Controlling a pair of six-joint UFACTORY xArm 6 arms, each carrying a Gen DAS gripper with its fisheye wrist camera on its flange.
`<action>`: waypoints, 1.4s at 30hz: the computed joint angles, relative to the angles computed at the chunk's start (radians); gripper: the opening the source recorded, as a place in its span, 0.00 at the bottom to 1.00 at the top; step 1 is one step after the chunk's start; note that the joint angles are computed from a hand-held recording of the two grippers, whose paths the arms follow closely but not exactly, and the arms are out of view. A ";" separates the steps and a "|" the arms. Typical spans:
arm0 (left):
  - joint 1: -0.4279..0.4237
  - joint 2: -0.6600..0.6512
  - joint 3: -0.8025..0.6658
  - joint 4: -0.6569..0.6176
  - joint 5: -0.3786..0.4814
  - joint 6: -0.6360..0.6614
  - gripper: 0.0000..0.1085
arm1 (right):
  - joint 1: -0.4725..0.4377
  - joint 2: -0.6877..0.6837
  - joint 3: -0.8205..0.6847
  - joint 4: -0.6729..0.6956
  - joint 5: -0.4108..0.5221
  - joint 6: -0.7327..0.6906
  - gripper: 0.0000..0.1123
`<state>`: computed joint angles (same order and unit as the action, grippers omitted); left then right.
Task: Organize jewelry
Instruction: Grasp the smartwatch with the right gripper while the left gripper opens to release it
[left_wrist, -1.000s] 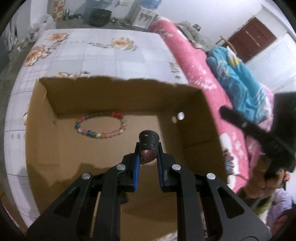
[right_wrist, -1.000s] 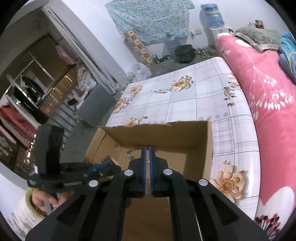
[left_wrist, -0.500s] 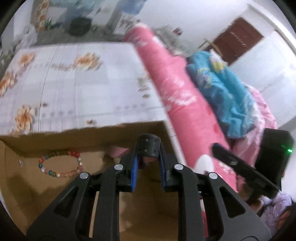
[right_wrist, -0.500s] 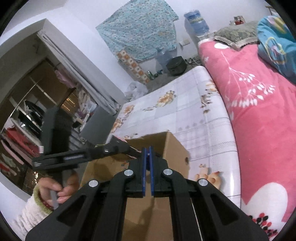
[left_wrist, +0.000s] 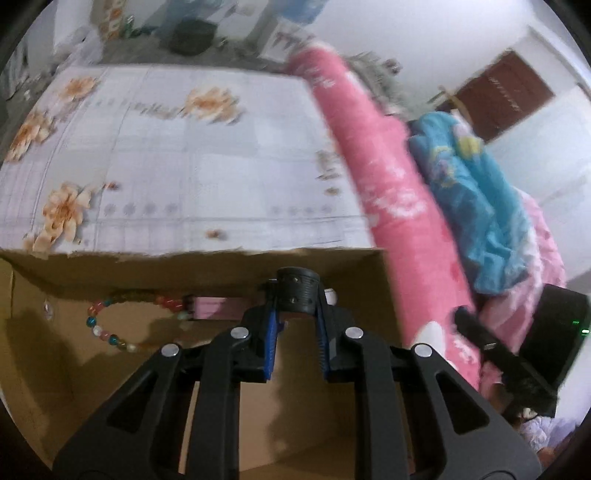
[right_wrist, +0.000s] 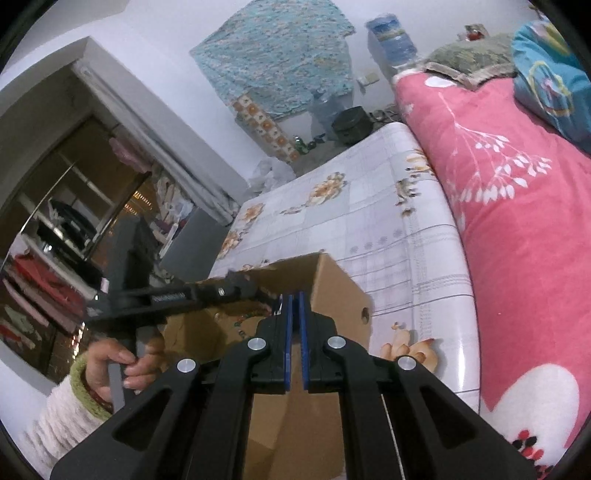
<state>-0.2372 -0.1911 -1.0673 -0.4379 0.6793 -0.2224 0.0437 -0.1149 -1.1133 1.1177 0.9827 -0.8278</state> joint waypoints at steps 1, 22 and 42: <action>-0.010 -0.019 0.000 -0.006 -0.013 0.005 0.15 | 0.001 -0.006 0.003 0.003 0.007 -0.012 0.05; -0.174 -0.301 -0.112 0.006 -0.081 -0.003 0.14 | -0.163 -0.001 0.279 0.682 0.684 0.010 0.57; -0.212 -0.444 -0.067 -0.011 -0.139 -0.027 0.14 | -0.014 -0.036 0.418 1.059 0.834 0.150 0.50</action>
<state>-0.4488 -0.6349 -1.1343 -0.4493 0.5402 -0.2494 0.0294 -0.1511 -0.6951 2.1769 1.8163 -0.6782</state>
